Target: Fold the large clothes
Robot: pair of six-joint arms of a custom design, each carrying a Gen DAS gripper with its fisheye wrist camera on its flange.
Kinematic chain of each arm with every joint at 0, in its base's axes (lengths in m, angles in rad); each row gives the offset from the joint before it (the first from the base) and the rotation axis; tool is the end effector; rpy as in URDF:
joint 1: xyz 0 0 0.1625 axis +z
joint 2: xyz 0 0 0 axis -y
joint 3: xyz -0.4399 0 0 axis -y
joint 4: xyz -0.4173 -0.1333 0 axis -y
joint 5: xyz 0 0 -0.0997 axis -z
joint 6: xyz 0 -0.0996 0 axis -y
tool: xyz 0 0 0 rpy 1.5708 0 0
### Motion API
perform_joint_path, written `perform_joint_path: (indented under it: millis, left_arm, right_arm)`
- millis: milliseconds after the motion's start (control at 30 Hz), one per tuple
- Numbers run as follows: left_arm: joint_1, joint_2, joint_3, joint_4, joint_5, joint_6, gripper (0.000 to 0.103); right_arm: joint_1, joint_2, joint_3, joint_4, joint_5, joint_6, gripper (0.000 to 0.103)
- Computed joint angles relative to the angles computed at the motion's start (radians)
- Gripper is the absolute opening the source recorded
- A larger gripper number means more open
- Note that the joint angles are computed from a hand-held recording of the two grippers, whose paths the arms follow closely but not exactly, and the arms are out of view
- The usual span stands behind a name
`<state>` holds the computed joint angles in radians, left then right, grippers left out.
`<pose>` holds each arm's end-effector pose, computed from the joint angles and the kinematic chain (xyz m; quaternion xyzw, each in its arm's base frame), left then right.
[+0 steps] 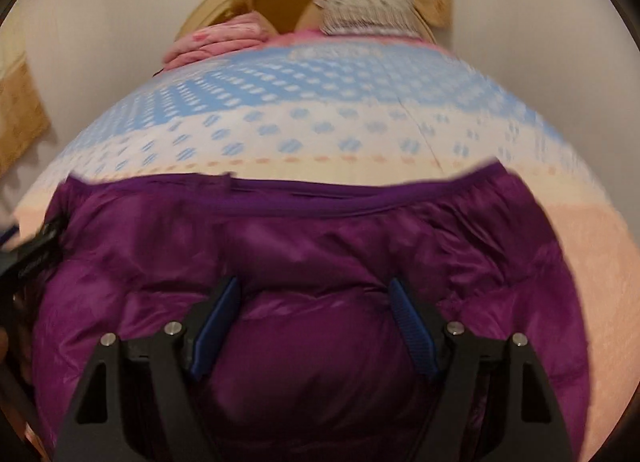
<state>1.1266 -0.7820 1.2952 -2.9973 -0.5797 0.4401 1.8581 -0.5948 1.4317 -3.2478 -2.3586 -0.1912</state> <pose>-0.1395 -0.7972 0.3132 0.1483 0.8034 -0.3888 0.4260 0.2763 -0.7137 0.1265 0.0477 -0.8562 0.3930 0.3319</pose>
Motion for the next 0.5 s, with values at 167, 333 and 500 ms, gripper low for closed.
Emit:
perform_joint_path:
  millis: [167, 333, 500]
  left_arm:
    - [0.003, 0.027, -0.020, 0.042, 0.010, 0.021, 0.098]
    - [0.009, 0.031, -0.034, 0.144, 0.015, -0.020, 0.098]
    - [0.013, 0.026, -0.041, 0.214, 0.014, -0.065, 0.099]
  right_arm:
    - [0.003, 0.017, 0.001, -0.034, -0.012, -0.021, 0.081]
    - [0.004, 0.020, -0.001, -0.012, -0.032, 0.005, 0.083]
    - [0.005, 0.038, -0.037, 0.024, -0.061, 0.006, 0.084]
